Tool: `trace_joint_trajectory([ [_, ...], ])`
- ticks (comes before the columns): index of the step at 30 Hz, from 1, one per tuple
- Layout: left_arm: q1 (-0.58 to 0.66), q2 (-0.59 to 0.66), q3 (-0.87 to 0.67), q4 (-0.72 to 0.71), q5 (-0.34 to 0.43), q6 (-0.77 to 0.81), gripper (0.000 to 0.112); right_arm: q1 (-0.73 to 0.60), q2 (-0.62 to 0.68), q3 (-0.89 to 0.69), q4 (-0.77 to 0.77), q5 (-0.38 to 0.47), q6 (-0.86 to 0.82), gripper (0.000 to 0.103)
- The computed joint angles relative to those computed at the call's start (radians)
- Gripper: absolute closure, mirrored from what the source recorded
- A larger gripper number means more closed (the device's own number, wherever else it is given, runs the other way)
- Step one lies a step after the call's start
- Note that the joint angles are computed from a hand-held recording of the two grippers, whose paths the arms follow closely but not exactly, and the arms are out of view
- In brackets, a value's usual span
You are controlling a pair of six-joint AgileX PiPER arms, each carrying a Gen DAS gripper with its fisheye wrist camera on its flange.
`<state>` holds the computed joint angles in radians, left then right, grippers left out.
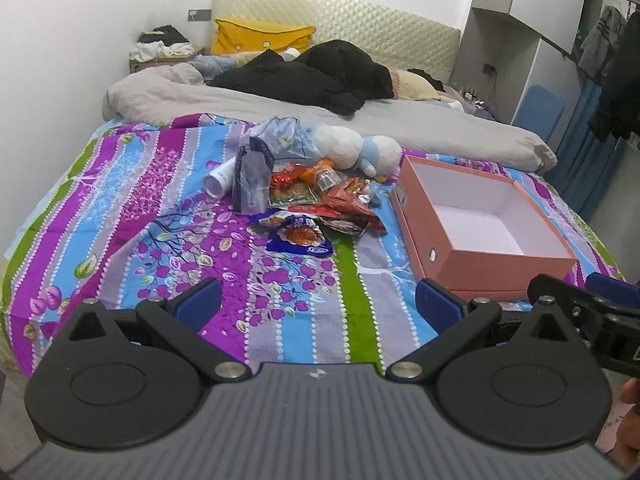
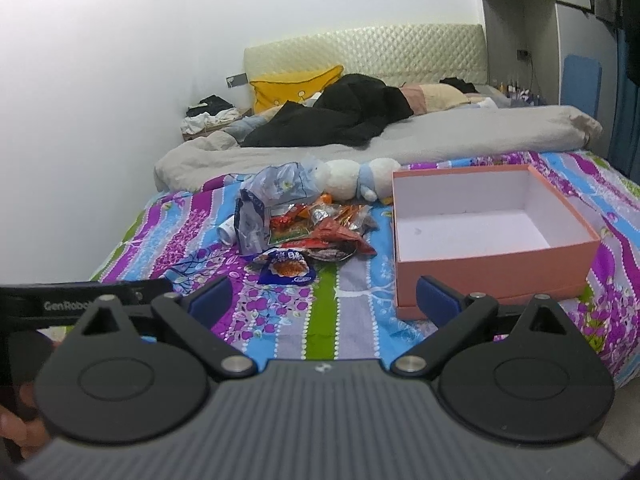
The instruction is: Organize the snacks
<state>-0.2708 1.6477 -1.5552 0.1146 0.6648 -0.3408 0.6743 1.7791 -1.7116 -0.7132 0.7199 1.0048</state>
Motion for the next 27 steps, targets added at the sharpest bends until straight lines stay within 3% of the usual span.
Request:
trace_joint_trajectory([
  [11,0.036,0.084,-0.087,-0.094,0.020,0.072,0.009,-0.012,0.037,-0.016,-0.011,-0.005,0.011,0.003],
  [20,0.091,0.223,-0.252,-0.206,0.105,0.165,0.009,-0.051,0.108,-0.086,0.028,-0.023,-0.033,0.003],
  [27,0.137,0.392,-0.483,-0.277,0.199,0.218,0.009,-0.092,0.235,-0.259,0.091,-0.004,-0.149,0.005],
])
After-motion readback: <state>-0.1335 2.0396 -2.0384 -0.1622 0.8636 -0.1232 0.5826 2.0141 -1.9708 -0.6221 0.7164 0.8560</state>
